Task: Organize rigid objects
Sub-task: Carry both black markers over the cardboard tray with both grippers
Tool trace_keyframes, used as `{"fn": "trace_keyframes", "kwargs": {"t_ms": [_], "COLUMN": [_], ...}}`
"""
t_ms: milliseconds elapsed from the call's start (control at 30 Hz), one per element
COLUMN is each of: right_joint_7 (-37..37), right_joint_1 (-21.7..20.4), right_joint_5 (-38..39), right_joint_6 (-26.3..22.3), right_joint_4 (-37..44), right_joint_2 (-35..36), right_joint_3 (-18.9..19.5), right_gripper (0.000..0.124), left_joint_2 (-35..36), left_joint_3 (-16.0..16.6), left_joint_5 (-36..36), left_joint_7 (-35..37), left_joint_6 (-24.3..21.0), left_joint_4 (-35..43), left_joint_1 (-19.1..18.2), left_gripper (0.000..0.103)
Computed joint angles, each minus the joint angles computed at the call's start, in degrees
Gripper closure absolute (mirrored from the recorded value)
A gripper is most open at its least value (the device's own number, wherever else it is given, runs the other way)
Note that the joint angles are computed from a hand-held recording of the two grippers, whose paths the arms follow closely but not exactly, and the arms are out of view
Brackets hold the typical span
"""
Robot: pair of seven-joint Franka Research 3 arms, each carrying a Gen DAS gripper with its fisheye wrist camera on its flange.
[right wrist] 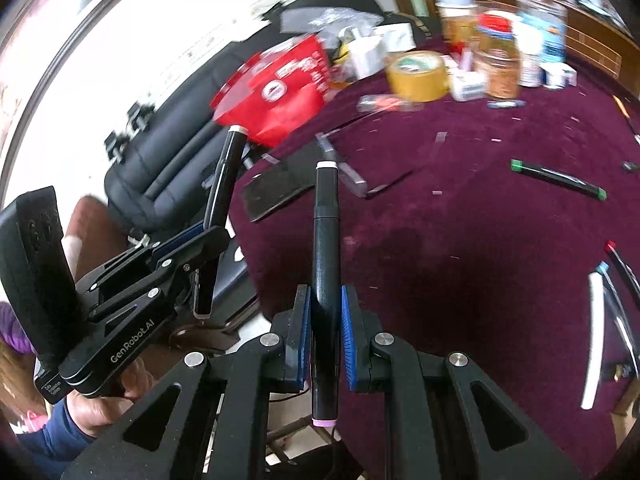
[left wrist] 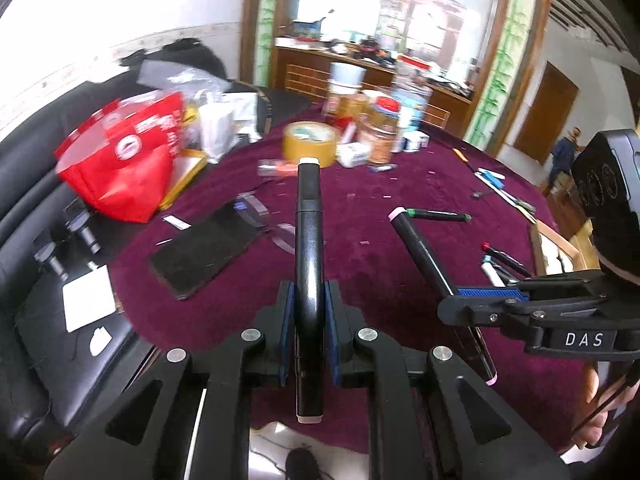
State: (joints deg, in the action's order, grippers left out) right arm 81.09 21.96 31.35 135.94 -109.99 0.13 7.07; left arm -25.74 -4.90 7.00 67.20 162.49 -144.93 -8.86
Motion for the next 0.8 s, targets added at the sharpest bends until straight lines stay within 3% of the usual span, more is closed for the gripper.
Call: {"fn": "trace_keyframes", "kwargs": {"t_ms": [200,300,467,633,800], "right_joint_7": [0.2,1.9,5.3,8.7,9.5], "right_joint_1": [-4.4,-7.6,-13.7,-20.4,-25.2], "right_joint_5": [1.5,1.1,-0.9,-5.0,-8.5], "right_joint_6": [3.1,4.3,4.8,4.0,3.1], "right_joint_4": [-10.7,-16.7,-24.6,-28.7,-29.2], "right_joint_2": [-10.3,-15.4,-22.6,-26.5,-26.3], "right_joint_3": [-4.0,-6.3,-9.7,-12.1,-13.6], "right_gripper": [0.111,0.111,0.111,0.111,0.111], "left_joint_2": [7.8,13.7,24.0,35.9,49.3], "left_joint_3": [-3.0,-3.1,-8.0,-13.7,-15.6], "left_joint_5": [-1.5,-7.5,-13.9,-14.7,-10.0], "left_joint_7": [2.5,8.2,15.6,18.6,16.1], "left_joint_6": [0.0,-0.8,-4.6,-11.8,-20.7], "left_joint_4": [9.2,15.2,26.5,40.8,57.8], "left_joint_1": [-5.6,-11.1,-14.2,-14.8,-17.6], "left_gripper": [0.091,0.091,0.091,0.091,0.091]}}
